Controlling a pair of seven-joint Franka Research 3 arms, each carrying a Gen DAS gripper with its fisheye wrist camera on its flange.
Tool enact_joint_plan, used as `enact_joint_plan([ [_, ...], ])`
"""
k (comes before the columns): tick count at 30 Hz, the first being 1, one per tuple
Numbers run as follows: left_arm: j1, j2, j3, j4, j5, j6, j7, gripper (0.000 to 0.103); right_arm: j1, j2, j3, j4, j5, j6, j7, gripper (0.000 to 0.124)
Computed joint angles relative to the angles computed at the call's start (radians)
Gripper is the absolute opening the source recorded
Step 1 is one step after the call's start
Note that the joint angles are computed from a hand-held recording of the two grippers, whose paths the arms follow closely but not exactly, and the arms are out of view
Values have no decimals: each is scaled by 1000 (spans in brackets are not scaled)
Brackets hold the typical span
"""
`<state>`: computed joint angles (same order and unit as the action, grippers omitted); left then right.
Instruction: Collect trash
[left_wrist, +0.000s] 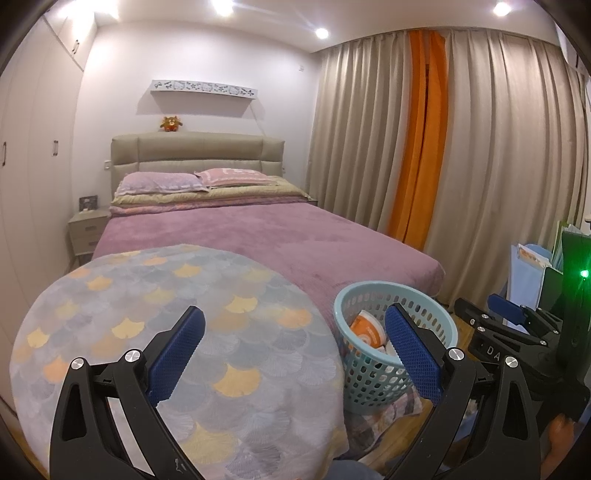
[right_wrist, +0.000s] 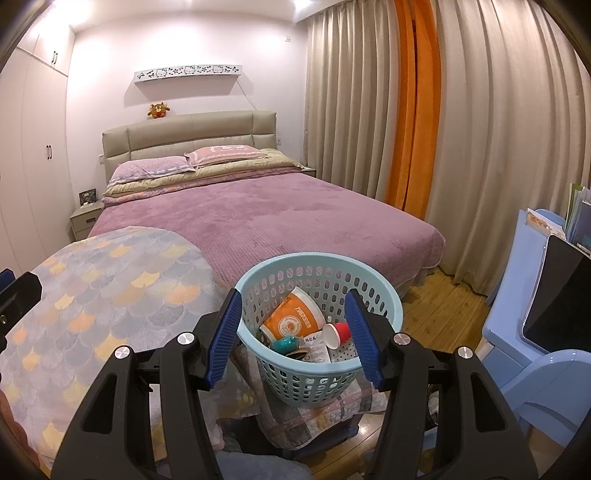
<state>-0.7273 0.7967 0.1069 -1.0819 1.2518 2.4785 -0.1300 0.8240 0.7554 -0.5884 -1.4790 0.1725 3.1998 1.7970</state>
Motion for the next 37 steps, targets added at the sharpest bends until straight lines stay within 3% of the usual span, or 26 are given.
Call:
enact_joint_plan([
  [14, -4, -22, -7, -26, 19, -19, -20, 95, 19, 1, -12, -5, -7, -10, 0, 54],
  [29, 21, -18, -21, -32, -8, -39, -8, 95, -13, 35, 11, 70, -95, -74, 66, 54],
  [32, 47, -30, -29, -61, -39, 4, -10, 95, -34, 55, 35, 116, -130, -107, 83, 54],
  [37, 55, -58, -18, -118, -40, -26, -40, 95, -87, 89, 102, 204, -189, -165, 102, 54],
])
